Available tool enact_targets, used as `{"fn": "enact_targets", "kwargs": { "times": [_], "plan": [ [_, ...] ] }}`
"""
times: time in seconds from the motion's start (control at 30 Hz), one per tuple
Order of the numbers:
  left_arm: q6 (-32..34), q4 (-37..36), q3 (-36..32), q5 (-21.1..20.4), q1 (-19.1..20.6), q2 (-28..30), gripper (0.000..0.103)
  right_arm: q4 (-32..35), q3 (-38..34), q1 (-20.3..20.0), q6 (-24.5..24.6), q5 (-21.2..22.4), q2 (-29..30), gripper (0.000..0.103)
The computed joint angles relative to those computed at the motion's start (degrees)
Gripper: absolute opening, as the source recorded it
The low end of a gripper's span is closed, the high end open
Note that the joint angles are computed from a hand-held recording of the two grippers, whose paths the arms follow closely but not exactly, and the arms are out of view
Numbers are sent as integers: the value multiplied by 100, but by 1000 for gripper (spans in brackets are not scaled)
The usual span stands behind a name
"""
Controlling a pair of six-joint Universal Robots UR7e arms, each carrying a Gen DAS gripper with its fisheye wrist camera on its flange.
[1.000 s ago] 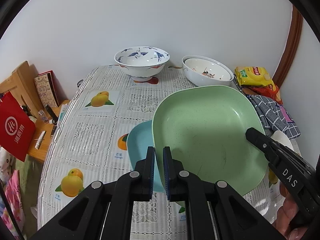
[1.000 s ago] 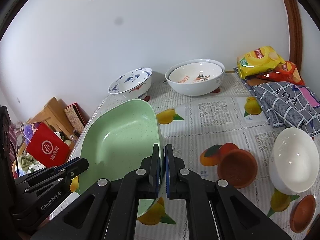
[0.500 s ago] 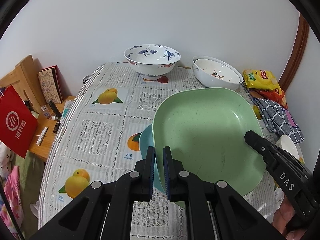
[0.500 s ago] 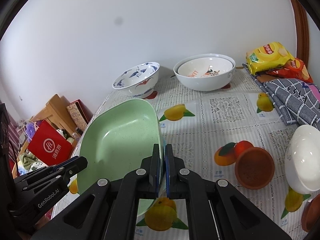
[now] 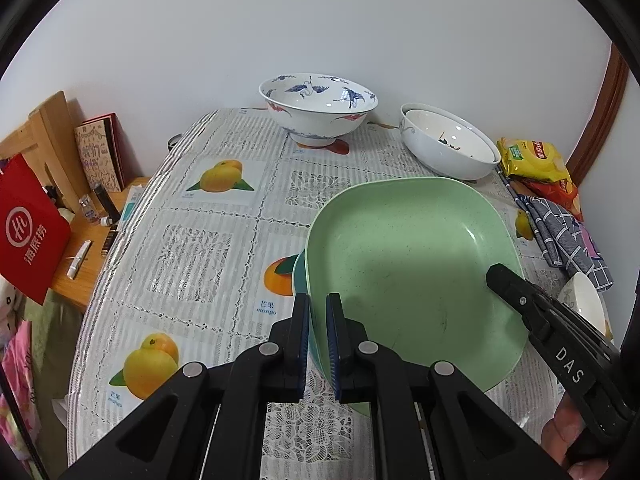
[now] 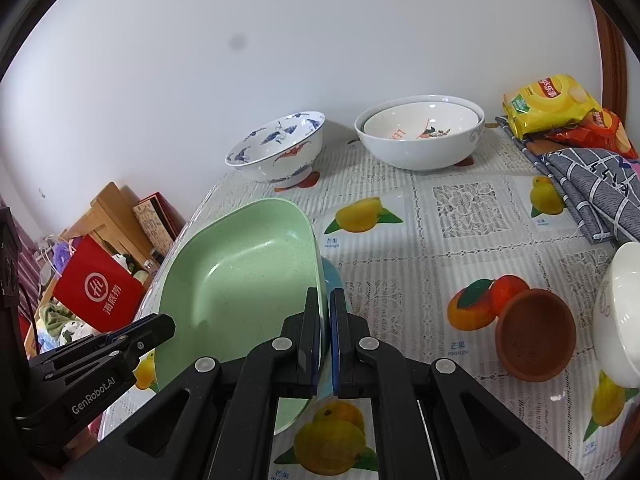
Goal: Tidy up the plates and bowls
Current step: 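Carry the green plate with both grippers and lower it onto the blue plate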
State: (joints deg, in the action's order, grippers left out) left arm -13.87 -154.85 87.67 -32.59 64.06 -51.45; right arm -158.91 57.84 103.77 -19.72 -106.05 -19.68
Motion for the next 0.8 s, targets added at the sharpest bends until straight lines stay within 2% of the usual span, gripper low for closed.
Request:
{"fn": "enact_targets", "kwargs": {
  "times": [0.2, 0.8],
  "plan": [
    [17, 45, -70, -74, 92, 20, 9, 195, -239, -27, 22, -44, 189, 5],
    [34, 159, -271, -403, 303, 160, 9, 532, -787, -7, 19, -617, 587, 5]
  ]
}}
